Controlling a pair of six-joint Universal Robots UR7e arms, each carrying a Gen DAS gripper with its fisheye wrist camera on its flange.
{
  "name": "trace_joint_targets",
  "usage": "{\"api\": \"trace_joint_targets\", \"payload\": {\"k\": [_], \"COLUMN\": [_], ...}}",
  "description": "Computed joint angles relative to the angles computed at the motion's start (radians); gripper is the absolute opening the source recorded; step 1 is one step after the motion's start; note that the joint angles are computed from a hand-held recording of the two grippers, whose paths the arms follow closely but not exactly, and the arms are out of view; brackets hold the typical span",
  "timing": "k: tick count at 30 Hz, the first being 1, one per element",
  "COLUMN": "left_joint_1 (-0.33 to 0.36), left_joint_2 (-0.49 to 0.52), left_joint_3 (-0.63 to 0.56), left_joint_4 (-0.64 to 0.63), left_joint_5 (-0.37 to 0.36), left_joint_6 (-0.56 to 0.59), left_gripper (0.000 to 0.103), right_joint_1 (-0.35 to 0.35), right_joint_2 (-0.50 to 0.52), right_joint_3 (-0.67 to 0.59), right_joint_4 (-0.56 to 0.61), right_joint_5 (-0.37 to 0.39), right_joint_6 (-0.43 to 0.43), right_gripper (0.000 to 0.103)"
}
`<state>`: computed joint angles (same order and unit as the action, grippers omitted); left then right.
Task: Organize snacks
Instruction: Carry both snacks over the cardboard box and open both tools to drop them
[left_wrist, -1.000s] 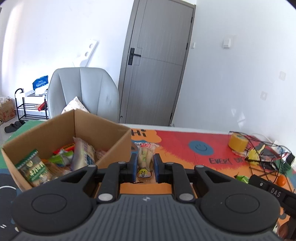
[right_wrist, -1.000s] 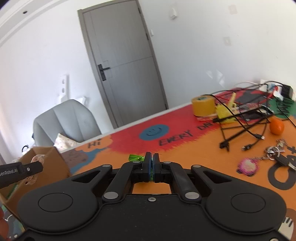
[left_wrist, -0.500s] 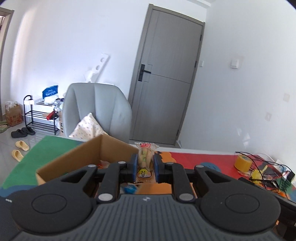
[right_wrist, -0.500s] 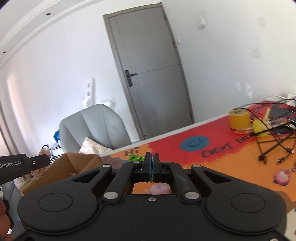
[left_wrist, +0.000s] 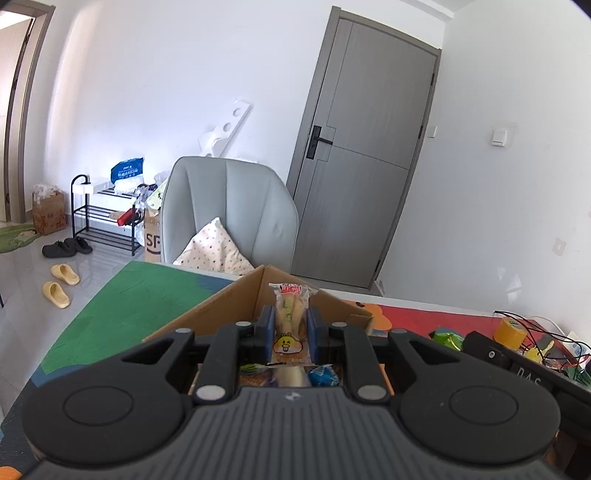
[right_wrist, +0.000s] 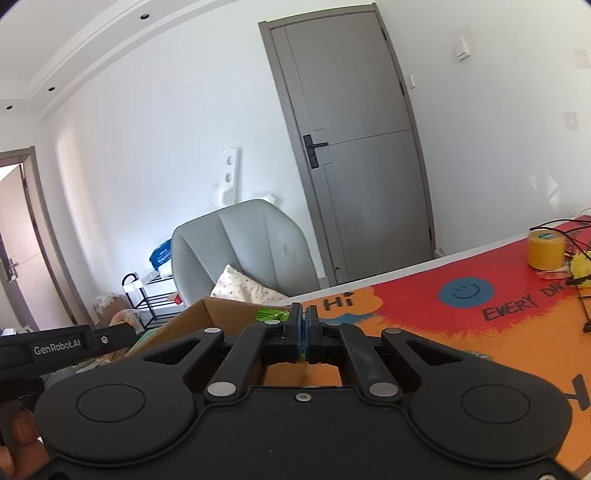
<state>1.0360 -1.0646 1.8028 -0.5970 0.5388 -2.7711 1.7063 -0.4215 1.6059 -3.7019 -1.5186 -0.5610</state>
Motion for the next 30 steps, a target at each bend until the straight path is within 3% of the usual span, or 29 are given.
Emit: {"api": "trace_joint_targets", "payload": {"k": [5, 13, 17, 26, 30], "left_joint_1": [0.020, 0.041, 0.048, 0.066, 0.071], "left_joint_2": [-0.013, -0.075, -0.099, -0.142, -0.152], "left_joint_3": [-0.027, 0.020, 0.039, 0.072, 0.078], "left_joint_4": [0.135, 0.082, 0.058, 0.030, 0.028], "left_joint_5": [0.018, -0.010, -0.020, -0.022, -0.025], "left_joint_6": [-0.111, -0.112, -0.110, -0.111, -0.114], "left_gripper": [0.022, 0.028, 0.037, 0.048, 0.050], "right_joint_1": [0.020, 0.053, 0.069, 0.095, 0.096], "right_joint_2": [0.008, 0.030, 0.044, 0.070, 0.062], "right_joint_3": [-0.010, -0.036, -0.055, -0.090, -0.094], "right_joint_4": [0.023, 0.060, 0.082, 0.133, 0.217], "right_joint_5": [0.004, 0.008, 0.003, -0.003, 0.044], "right_joint_6": [-0.005, -0.027, -0.033, -0.038, -0.022], "right_gripper": [0.003, 0.003, 0.003, 0.003, 0.009]}}
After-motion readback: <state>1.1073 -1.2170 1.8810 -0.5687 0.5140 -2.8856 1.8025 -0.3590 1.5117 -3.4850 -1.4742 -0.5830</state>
